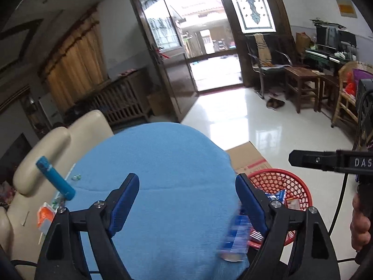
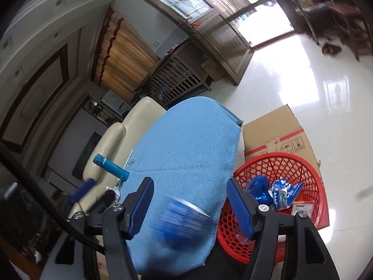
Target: Collect trash
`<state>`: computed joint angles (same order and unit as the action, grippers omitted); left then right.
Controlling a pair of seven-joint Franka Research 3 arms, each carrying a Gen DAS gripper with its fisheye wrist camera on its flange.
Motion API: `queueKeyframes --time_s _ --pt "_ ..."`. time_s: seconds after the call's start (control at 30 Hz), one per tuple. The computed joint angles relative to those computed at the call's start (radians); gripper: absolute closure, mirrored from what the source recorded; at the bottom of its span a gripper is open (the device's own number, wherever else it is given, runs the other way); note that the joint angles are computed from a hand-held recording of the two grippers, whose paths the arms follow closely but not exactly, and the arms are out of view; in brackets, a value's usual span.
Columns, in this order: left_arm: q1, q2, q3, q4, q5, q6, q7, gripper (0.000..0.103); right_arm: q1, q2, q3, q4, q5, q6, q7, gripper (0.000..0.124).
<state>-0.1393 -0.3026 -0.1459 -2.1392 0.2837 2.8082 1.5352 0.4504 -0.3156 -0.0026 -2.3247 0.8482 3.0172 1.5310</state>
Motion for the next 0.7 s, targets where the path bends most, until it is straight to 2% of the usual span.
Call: queueKeyframes --time_s 0.1,0.2,0.27,0.33,0.47,0.6,0.7 --pt "0.044 -0.038 -0.013 -0.022 0.046 0.010 -0.065 0.017 -0.098 0.003 0.101 0.002 -0.178 -0.007 0.126 0.053" --pt "0.085 -0.064 -0.018 -0.040 0.084 0.014 -0.127 0.010 -0.151 0.011 0.163 0.012 -0.331 -0.017 0.224 0.053" --pt "0.089 -0.072 -0.002 -0.049 0.082 0.013 -0.137 0.010 -0.174 0.020 0.190 0.019 -0.410 -0.014 0.286 0.053" --pt "0.093 -0.074 0.008 -0.055 0.078 0.005 -0.145 0.010 -0.171 0.032 0.189 0.019 -0.446 -0.003 0.330 0.053" --pt "0.111 -0.084 0.014 -0.075 0.083 -0.002 -0.164 0.010 -0.082 0.058 0.112 0.032 -0.377 -0.018 0.302 0.053" --pt "0.122 -0.077 0.023 -0.068 0.077 -0.021 -0.181 0.010 -0.101 0.069 0.139 0.049 -0.442 -0.033 0.325 0.053" --pt "0.141 -0.074 0.020 -0.060 0.086 -0.040 -0.209 0.010 -0.138 0.072 0.183 0.061 -0.540 -0.041 0.376 0.053"
